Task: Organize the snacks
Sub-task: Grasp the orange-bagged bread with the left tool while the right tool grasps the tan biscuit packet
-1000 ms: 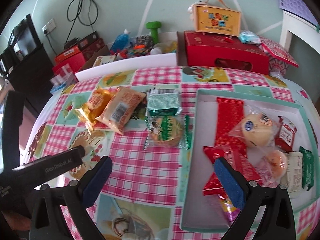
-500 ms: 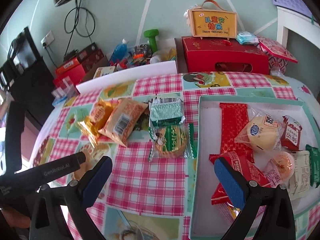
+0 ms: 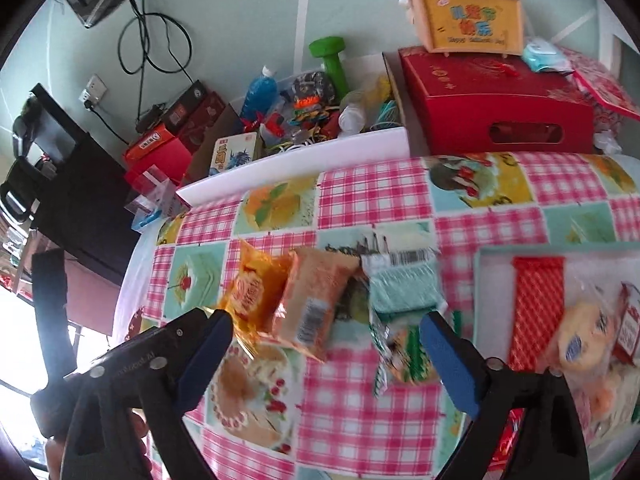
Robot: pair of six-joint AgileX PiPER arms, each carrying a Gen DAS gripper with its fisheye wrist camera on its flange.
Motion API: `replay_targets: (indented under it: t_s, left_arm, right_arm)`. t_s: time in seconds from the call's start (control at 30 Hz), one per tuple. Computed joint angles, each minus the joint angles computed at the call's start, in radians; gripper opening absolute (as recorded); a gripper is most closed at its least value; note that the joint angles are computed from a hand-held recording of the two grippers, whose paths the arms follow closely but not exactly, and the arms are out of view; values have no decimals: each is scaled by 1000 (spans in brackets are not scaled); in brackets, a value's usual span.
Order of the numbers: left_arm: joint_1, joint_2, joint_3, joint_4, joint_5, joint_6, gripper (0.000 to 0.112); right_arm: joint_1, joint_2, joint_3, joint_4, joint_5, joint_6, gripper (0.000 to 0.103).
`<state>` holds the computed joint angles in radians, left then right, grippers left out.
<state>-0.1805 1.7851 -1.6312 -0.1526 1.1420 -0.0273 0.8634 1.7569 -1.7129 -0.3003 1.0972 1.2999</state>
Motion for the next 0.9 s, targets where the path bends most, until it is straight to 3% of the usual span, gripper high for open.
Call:
replay_targets:
  t_s: [0.17, 0.27, 0.53, 0.63, 0.9]
  left_arm:
    - [30, 82, -102, -74, 53, 5, 87]
    - [37, 105, -118, -113, 48, 15, 87]
    - [-15, 158, -120, -127, 26, 48, 87]
    - [-36, 184, -126, -125, 22, 49, 85]
    - [-55, 209, -98, -198, -17, 92, 62]
  right_arm:
    - [-59, 115, -134, 103, 64, -113, 77]
    - [-81, 152, -138, 168, 31, -154, 69]
    - [-95, 253, -191, 224, 20, -207, 58]
    - [-107, 254, -154, 247, -24, -214, 57]
    - [-112, 256, -106, 247, -75, -214, 53]
